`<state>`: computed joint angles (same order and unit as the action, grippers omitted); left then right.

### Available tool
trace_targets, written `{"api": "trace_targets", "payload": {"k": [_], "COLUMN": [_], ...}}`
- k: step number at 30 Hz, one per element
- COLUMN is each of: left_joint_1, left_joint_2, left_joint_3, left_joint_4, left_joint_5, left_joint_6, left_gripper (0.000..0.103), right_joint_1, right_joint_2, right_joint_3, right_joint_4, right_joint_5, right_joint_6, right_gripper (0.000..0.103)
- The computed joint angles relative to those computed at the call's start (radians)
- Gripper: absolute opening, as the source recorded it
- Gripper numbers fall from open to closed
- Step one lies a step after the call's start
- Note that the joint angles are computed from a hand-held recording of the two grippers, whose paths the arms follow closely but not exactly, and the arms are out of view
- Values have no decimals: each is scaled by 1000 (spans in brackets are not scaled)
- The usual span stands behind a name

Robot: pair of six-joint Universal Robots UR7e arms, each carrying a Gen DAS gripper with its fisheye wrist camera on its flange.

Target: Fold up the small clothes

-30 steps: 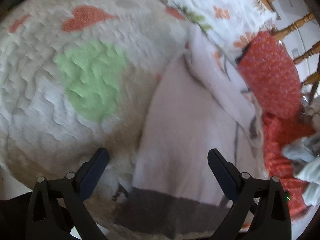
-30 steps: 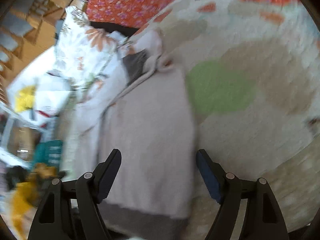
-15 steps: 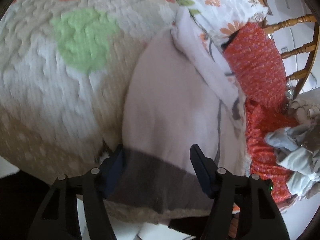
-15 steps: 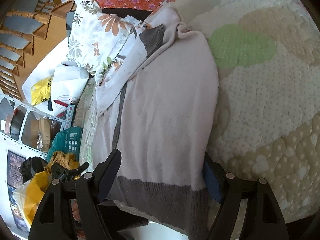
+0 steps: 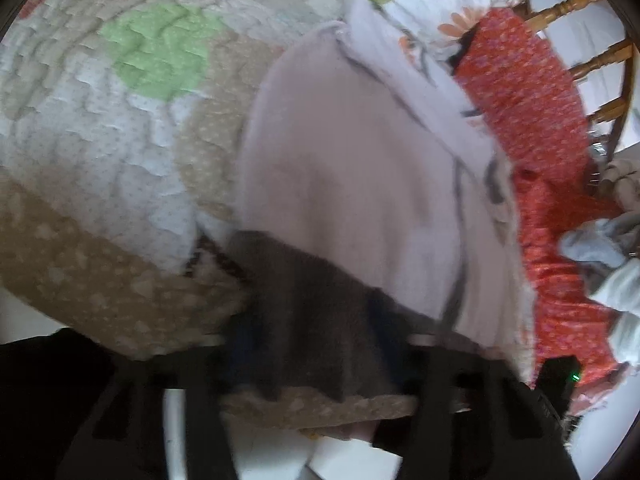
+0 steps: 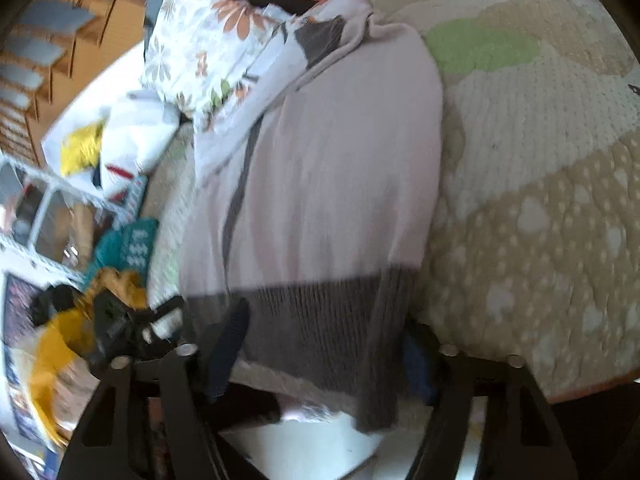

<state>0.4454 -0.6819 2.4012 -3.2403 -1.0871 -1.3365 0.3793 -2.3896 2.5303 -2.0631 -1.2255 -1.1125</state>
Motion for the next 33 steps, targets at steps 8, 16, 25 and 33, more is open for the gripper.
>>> {"api": "trace_targets", "payload": {"k": [8,16,25,33], "left_joint_1": [-18,-20,195,406], "left_joint_2": [-43,-115,-120,65], "left_joint_3": [84,45,-223,-572], "left_joint_4": [-149,-129,22,67], "left_joint_5": [34,74,80,45], "left_joint_6": [-85,-8,256,439], "left_gripper": [9,8,8,8], "right_joint_1": [11,-18,628,843], "right_joint_2": [-68,-83,292,752], "right_joint_3": [52,-65,-197,-417], "right_joint_4": [-143,101,-365,-761], "right_joint_5": [-37,56,-220,-462], "right_joint_6": [30,67,499,699], "right_gripper": [10,10,9,10]}}
